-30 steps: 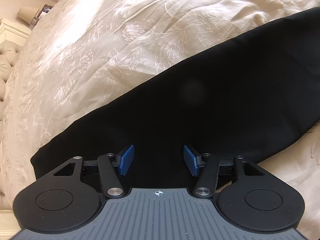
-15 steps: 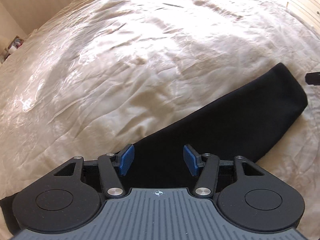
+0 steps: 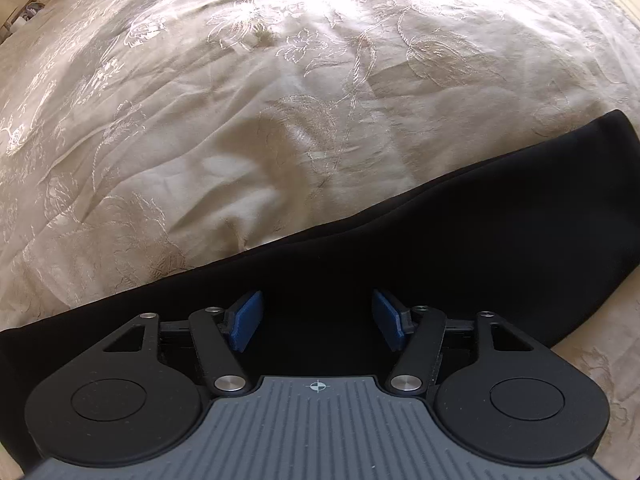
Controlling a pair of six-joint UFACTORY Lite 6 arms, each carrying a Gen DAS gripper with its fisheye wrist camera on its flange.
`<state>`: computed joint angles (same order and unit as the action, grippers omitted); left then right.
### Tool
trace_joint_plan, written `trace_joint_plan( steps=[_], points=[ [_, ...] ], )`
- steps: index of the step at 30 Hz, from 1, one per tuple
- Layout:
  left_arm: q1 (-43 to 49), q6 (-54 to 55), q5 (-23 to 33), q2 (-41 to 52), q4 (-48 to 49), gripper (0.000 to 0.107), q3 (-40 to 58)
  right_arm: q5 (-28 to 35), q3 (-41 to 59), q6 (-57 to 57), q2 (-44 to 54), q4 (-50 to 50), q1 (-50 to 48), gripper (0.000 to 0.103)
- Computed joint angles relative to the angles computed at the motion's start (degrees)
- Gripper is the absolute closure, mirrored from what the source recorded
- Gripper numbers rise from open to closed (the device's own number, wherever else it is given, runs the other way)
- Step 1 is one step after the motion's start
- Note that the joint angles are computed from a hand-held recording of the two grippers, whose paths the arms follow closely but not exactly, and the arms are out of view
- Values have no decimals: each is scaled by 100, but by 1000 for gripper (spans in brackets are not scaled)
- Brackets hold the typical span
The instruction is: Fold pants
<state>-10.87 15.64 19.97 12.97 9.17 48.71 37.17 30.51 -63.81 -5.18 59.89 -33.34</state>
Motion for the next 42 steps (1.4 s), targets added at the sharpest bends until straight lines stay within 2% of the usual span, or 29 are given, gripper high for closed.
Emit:
trace_joint_plan(
  steps=[3,12,19,20,21,22,23,28,31,34,37,39,42],
  points=[
    [-32,-226,-118,-10,266,43,-98,87,215,-115,483,-153,7,51],
    [109,409,158,318,-315,40,306,640,526,-1047,1748,663,-170,43],
    [121,400,54,358,-295,38,317,913,581,-1417,2124,1346,-201,43],
    [126,411,25,322,-298,38,268,855,510,-1384,2008,1410,-178,47],
    [137,439,16,307,-325,38,254,779,410,-1341,1842,1454,-138,56],
    [151,482,5,273,-370,38,220,655,306,-1246,1615,1435,-67,68],
    [174,556,11,247,-454,38,211,628,207,-1038,1350,1357,10,87],
    [469,1290,74,-81,-1233,45,227,395,-81,428,-289,624,504,90],
    [458,735,-177,218,-578,45,462,557,-122,1155,-989,309,630,91],
    [371,390,4,775,-301,45,1144,674,-50,1691,-1427,-42,706,95],
    [383,156,267,864,-281,50,1627,535,13,2310,-1698,-414,997,94],
    [530,372,348,614,-538,50,1590,443,60,2656,-1761,-535,1156,94],
    [914,1368,503,-97,-1318,50,1025,321,84,3036,-1844,-737,1340,94]
  ],
)
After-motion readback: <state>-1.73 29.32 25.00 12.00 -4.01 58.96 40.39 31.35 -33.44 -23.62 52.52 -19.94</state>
